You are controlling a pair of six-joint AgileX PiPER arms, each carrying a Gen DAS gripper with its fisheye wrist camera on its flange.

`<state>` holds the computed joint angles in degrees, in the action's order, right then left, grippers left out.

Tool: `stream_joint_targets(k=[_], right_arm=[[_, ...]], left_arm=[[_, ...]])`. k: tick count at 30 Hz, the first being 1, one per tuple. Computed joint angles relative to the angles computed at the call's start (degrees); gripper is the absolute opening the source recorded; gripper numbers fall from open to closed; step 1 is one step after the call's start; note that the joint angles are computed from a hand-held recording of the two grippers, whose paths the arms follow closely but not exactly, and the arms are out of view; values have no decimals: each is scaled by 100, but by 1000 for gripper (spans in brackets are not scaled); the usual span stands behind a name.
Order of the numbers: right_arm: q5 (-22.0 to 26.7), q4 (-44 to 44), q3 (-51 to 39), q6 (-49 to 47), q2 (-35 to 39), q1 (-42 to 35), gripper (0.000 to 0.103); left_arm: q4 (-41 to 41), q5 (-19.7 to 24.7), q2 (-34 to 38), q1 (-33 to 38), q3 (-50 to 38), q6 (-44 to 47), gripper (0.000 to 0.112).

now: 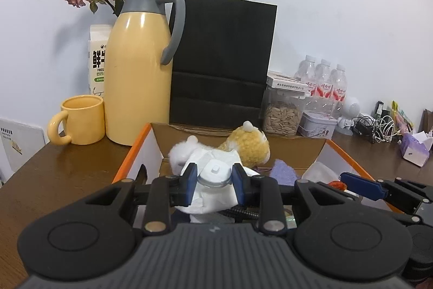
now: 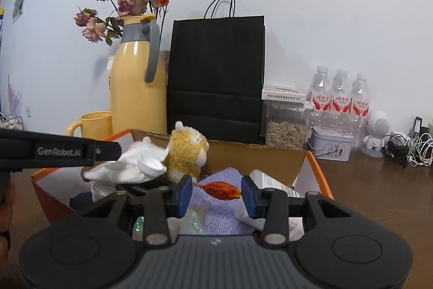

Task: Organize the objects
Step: 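Drop the clip and toy fish into the box, opening both grippers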

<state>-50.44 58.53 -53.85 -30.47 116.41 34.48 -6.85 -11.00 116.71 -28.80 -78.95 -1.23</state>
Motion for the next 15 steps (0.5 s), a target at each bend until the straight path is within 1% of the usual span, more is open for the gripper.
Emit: stream_joint_targets(k=[3, 4, 5, 6, 7, 8, 9, 10, 11, 12, 13, 15], right_arm=[[-14, 76, 1, -17, 1, 8, 39], [-7, 112, -5, -25, 9, 7, 39], [6, 157, -22, -54, 22, 4, 39], [5, 198, -25, -63, 33, 4, 39], [-21, 256, -27, -66, 42, 13, 40], [-38, 292, -22, -67, 39, 8, 45], [-65, 332, -9, -49, 30, 11, 64], [-125, 340, 23, 15, 23, 25, 88], [-215, 342, 55, 85, 23, 41, 97], [-321, 354, 77, 127, 29, 67, 103], [-415, 352, 107, 168, 27, 96, 103], [-378, 367, 110, 163, 9, 85, 103]], left_arm=[[-94, -142, -16, -10, 108, 100, 29], [-249, -209, -21, -24, 149, 253, 32], [-365, -280, -32, -34, 196, 365, 44], [-435, -366, -48, -39, 249, 421, 52], [-558, -446, -66, -48, 289, 523, 71], [-747, -560, -88, -65, 347, 688, 93], [-980, -766, -116, -98, 445, 898, 102], [-1205, -975, -129, -142, 519, 1097, 103], [-1365, -1173, -148, -179, 602, 1233, 103], [-1345, -1187, -167, -177, 626, 1206, 103], [-1301, -1134, -182, -163, 623, 1144, 103], [-1450, -1070, -187, -167, 595, 1274, 103]])
